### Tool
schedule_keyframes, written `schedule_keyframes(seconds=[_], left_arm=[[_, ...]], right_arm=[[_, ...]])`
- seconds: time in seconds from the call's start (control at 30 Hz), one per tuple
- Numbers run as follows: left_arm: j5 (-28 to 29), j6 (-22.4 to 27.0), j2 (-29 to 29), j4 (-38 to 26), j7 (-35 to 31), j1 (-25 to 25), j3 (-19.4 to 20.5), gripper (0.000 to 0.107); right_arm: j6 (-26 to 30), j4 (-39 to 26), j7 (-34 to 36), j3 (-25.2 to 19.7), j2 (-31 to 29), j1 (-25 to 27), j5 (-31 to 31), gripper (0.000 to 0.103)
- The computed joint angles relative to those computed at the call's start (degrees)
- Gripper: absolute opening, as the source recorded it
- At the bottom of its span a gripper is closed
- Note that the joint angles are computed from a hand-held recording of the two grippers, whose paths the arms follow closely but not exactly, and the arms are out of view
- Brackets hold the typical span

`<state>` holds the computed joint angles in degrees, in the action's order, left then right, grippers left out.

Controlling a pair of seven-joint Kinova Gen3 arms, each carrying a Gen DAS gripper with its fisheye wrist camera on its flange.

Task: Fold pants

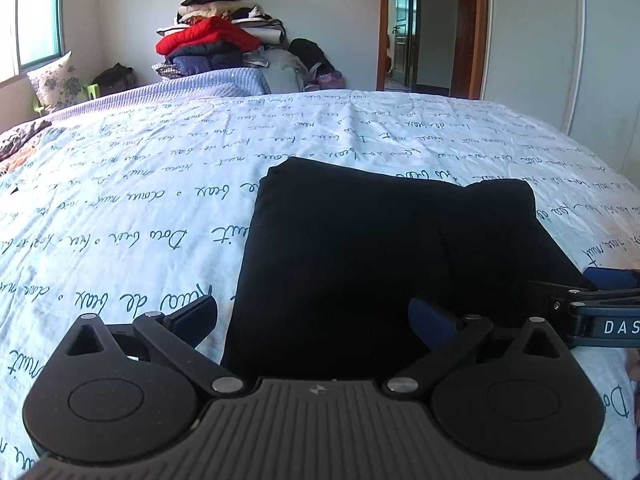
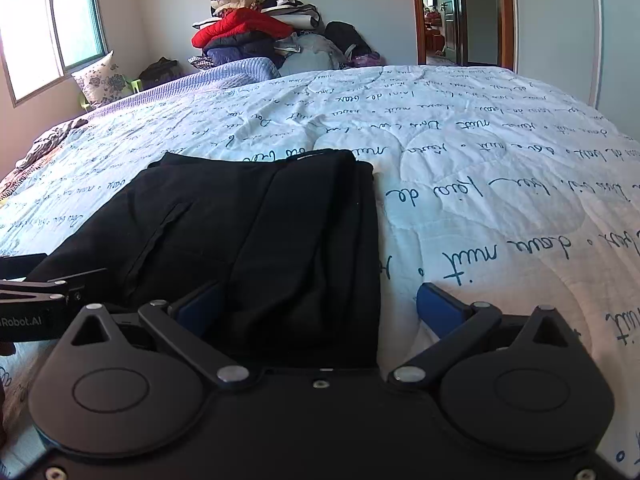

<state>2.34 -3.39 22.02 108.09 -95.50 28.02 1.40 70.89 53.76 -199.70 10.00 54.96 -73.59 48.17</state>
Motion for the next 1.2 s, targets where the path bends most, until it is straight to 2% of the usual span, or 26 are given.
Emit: schedule_keyframes(seconds=[0.17,0.33,0.47,0.63,0.87,1.07,1.2], left_arm=[[1.0,0.0,-0.4,0.3,0.0,3.0,-3.1,0.103],[1.4,-0.9,-1.0,1.3,-0.6,3.8,-3.9,0.103],[1.8,-2.7,-0.8,2.2,-0.9,2.2,-2.2,0.103],[2.3,-8.9,-0.3,5.5,-0.7,-1.0,1.4,0.103],[3.3,-9.3,-0.4,5.8,-1.8,-1.9,2.4,0.103],[1.9,-9.0,-0.4,5.8,-0.2,-4.9,5.4,0.103],[1.4,-9.0,-0.4,5.9,0.6,-5.2,5.7,0.103]], right_arm=[[0.0,0.0,0.0,0.0,0.0,0.0,0.0,0.103],[1.6,-1.5,0.3,-0.1,0.5,-0.2,-0.6,0.103],[1.9,-1.8,0.4,0.0,0.7,-0.2,-0.8,0.103],[1.1,-0.8,-0.5,0.1,0.3,-0.3,-0.4,0.103],[1.0,-0.7,-0.5,0.0,0.3,-0.3,-0.2,0.103],[1.0,-0.5,-0.6,0.0,0.2,-0.3,-0.2,0.103],[1.0,-0.6,-0.6,0.0,0.2,-0.3,-0.2,0.103]])
